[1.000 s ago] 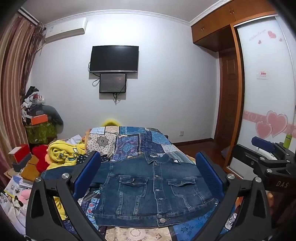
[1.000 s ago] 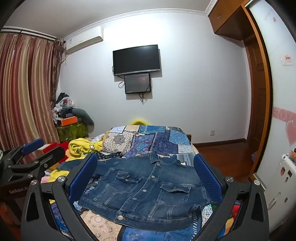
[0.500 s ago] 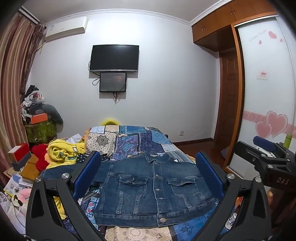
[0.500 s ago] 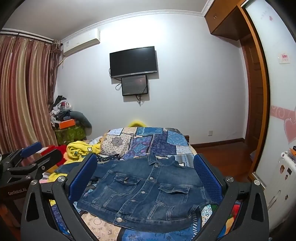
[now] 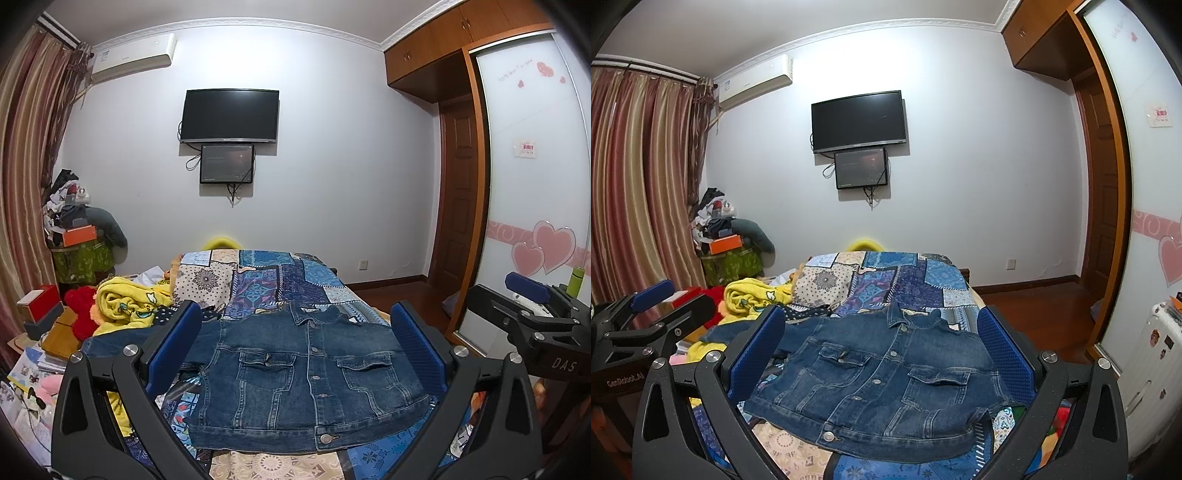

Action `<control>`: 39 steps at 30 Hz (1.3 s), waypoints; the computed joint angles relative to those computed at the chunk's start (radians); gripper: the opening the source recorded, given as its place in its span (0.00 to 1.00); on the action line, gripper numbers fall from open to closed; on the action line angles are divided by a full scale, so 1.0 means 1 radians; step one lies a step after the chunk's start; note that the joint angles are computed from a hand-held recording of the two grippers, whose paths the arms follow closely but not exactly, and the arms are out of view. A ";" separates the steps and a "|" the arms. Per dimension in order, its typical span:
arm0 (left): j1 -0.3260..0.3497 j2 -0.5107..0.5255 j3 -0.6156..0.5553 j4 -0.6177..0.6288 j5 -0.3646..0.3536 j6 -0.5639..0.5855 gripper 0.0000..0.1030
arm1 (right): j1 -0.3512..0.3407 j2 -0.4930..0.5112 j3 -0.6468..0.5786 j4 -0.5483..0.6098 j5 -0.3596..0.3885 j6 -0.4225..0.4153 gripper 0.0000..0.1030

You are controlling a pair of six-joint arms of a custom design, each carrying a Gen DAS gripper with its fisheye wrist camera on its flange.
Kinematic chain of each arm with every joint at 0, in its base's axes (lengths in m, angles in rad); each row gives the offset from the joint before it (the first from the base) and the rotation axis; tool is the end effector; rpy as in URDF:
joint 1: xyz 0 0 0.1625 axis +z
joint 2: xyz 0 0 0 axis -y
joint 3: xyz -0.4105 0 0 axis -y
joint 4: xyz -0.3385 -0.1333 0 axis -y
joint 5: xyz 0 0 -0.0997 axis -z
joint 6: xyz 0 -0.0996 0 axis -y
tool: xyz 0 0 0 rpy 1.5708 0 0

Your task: Fold large clothes

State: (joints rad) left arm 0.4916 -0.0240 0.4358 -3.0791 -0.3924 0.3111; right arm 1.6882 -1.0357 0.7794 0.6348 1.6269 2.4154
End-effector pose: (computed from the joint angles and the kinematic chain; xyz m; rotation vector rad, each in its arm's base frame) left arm -0.5989 -0.5763 0.1082 0.6230 1.9610 -1.5557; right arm 0.1962 -0.5733 0.4720 0.9112 -2.1387 1.4850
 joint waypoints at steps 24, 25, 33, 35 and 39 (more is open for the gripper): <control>0.004 -0.046 0.082 -0.004 -0.013 -0.053 1.00 | 0.000 0.005 -0.009 0.003 0.003 0.000 1.00; 0.004 -0.047 0.083 -0.003 -0.013 -0.053 1.00 | 0.000 0.005 -0.010 0.004 0.003 0.000 1.00; 0.006 -0.045 0.082 -0.004 -0.018 -0.053 1.00 | 0.001 0.006 -0.012 0.006 0.004 -0.005 1.00; 0.007 -0.044 0.079 0.002 -0.021 -0.057 1.00 | -0.001 0.003 -0.007 0.003 0.004 -0.010 1.00; 0.005 -0.041 0.074 -0.001 -0.020 -0.047 1.00 | 0.001 0.004 -0.013 0.006 0.006 -0.011 1.00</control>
